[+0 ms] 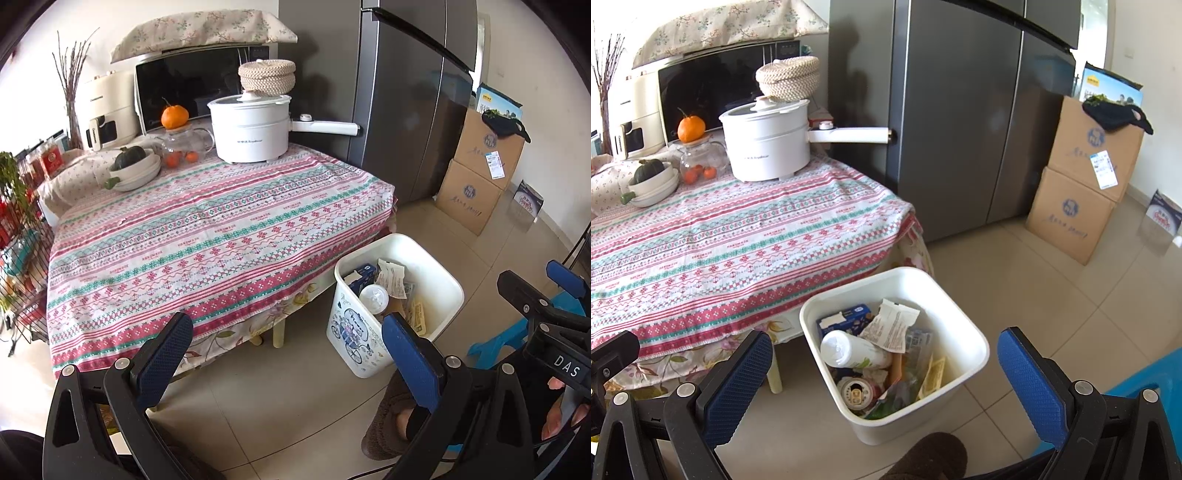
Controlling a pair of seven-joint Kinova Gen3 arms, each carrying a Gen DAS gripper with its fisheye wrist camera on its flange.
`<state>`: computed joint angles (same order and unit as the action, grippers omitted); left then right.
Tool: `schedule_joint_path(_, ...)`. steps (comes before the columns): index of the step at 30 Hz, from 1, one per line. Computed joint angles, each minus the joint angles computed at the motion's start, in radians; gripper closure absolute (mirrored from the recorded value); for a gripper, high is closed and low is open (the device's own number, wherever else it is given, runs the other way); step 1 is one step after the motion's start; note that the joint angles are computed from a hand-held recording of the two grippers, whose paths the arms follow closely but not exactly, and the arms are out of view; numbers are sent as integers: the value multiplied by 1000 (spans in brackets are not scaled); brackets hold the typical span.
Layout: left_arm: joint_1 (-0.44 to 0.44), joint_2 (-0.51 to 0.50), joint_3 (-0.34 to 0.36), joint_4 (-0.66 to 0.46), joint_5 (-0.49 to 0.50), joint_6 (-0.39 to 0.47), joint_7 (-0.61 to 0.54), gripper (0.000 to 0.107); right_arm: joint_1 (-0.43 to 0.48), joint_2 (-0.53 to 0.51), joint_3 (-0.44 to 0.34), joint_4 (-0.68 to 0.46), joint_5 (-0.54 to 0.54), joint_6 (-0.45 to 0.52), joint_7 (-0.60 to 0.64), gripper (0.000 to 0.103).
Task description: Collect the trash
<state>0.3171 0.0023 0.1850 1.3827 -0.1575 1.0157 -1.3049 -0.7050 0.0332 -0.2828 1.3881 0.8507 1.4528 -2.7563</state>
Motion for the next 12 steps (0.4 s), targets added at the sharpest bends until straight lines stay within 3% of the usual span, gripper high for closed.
schedule_joint_path(8,14,11,6,-16,-21,23,33,4,-7,7,1,-12,2,9,2,3)
schedule_joint_path(12,3,16,-7,-27,25,34,15,4,-9,8,3,-15,-1,10,4,3)
